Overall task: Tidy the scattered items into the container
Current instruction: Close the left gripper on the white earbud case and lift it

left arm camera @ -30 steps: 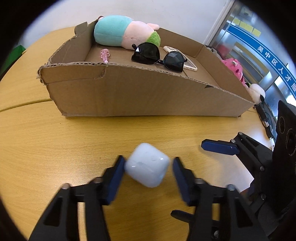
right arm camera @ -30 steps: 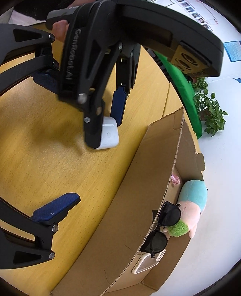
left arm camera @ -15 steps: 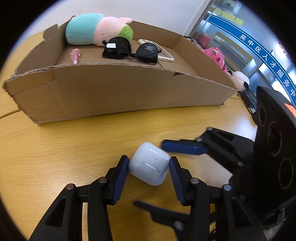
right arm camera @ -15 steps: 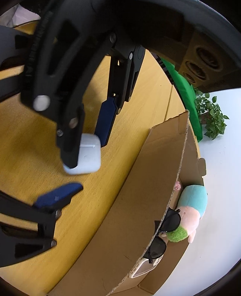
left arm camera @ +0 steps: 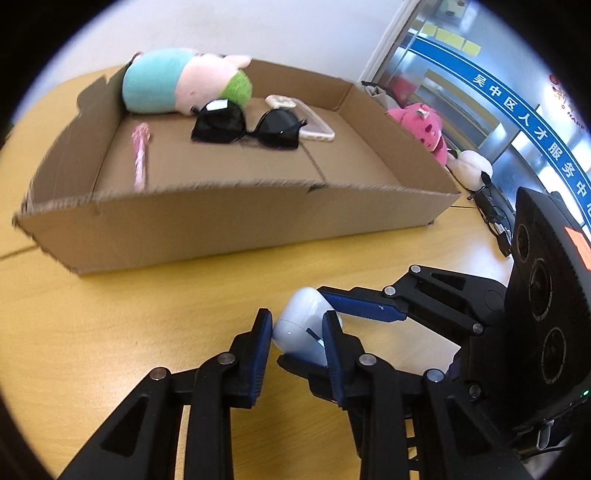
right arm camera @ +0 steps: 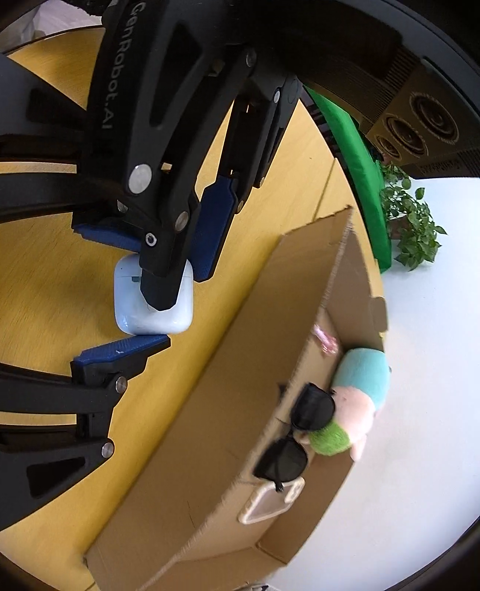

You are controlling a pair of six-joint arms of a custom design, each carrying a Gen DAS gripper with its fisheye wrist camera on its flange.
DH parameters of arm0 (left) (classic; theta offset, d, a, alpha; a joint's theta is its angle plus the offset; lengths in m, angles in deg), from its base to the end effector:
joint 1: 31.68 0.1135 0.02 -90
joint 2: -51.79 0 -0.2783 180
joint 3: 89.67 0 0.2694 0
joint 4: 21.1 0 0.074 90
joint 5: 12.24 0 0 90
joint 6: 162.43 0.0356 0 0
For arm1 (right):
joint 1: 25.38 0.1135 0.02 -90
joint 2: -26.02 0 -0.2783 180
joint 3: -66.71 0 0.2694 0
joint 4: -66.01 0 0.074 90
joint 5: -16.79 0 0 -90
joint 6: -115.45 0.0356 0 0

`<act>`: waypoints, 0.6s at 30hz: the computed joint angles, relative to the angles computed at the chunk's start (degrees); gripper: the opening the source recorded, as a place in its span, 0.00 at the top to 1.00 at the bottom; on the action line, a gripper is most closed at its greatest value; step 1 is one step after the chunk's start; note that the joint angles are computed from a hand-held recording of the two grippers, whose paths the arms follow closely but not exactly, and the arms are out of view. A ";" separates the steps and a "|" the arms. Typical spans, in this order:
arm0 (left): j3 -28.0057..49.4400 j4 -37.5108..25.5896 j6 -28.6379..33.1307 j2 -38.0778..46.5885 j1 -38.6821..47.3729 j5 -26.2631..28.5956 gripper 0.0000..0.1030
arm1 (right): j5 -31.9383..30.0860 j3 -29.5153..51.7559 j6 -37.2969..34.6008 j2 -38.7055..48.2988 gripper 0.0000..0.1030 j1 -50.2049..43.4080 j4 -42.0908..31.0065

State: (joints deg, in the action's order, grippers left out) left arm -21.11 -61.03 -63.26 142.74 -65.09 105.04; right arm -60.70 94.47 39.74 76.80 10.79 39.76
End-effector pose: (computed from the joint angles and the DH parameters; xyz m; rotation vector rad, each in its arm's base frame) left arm 0.2605 -0.1914 0.1956 1.1171 2.4276 -0.7709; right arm 0.1361 0.0899 0.1413 -0.3606 2.3813 0.1422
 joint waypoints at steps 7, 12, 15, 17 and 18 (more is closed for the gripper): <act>4.09 -1.80 -0.19 -0.83 -3.43 -1.15 0.74 | -1.52 1.35 -3.10 -9.71 0.53 -5.93 -7.49; 7.93 -3.14 -0.04 -0.76 -6.27 -2.45 0.73 | -2.89 3.30 -6.62 -16.46 0.53 -11.00 -13.06; 9.95 -3.89 0.86 -0.22 -8.11 -3.13 0.65 | -3.90 4.09 -7.95 -19.78 0.53 -13.16 -15.55; 10.89 -4.29 1.49 -0.04 -9.18 -3.75 0.64 | -3.21 4.64 -9.02 -21.01 0.53 -13.52 -16.59; 11.48 -4.60 1.88 0.14 -9.72 -4.24 0.64 | -3.09 4.88 -9.57 -21.59 0.54 -13.86 -17.11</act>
